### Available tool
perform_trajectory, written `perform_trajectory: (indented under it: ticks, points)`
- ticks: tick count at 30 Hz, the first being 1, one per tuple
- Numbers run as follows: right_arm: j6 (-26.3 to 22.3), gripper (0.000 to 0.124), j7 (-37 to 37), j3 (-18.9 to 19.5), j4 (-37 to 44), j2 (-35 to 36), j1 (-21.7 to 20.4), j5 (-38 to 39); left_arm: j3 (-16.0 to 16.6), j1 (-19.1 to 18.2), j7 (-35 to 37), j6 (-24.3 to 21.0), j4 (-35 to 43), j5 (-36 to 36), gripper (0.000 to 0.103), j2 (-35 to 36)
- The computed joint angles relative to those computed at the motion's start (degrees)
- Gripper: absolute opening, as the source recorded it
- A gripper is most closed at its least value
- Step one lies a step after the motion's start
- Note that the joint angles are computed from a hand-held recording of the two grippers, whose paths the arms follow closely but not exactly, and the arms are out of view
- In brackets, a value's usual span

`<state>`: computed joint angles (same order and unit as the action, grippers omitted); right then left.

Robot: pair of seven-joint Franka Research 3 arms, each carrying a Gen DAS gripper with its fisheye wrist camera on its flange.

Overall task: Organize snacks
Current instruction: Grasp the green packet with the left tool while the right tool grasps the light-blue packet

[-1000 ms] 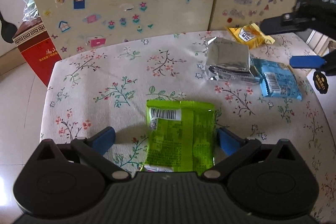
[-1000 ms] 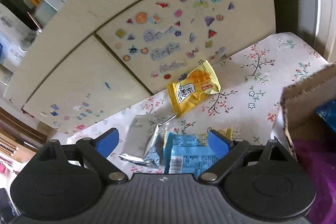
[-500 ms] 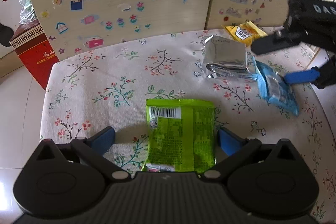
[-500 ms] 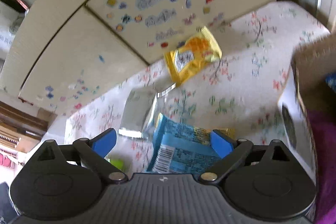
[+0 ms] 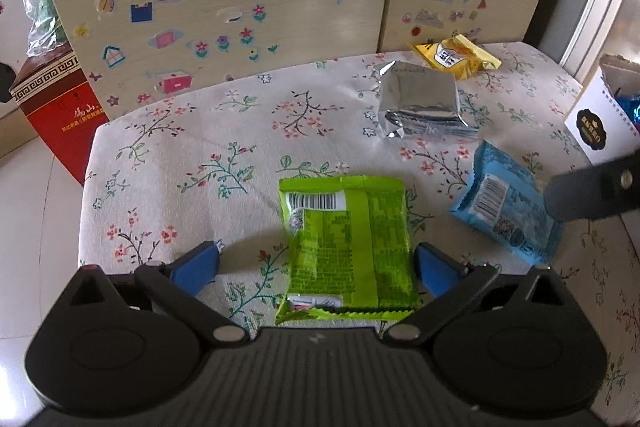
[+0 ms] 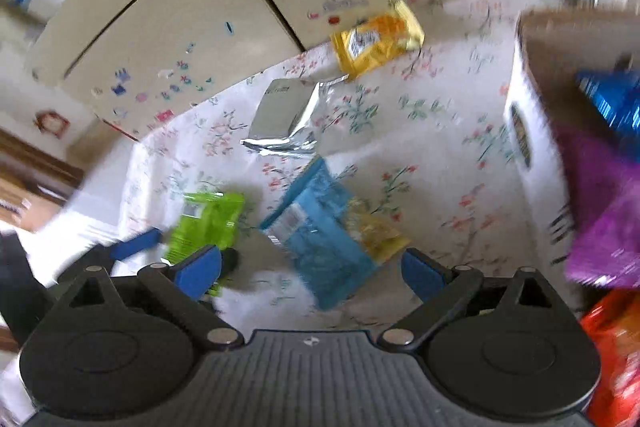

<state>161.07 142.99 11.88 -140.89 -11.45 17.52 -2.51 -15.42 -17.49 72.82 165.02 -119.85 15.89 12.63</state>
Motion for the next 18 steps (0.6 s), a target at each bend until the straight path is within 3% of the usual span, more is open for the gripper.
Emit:
perform_trajectory:
  ticks: [7, 11, 18]
  points:
    - [-3.54, 0.097, 0.79, 1.16, 1.53, 2.06, -1.94, -10.14, 1.01, -0.83, -2.55, -0.40, 0.63, 2.06, 0.103, 0.26]
    - [-2.75, 0.097, -1.75, -0.10, 1.72, 2.83, -0.75, -11.45, 2.82, -2.21, -6.55, -0.69, 1.54, 6.78, 0.102, 0.70]
    - [-3.68, 0.095, -1.44, 0.19, 3.08, 4.54, -0.16, -17.71, 2.12, -1.82, -7.19, -0.98, 2.63, 7.78, 0.102, 1.57]
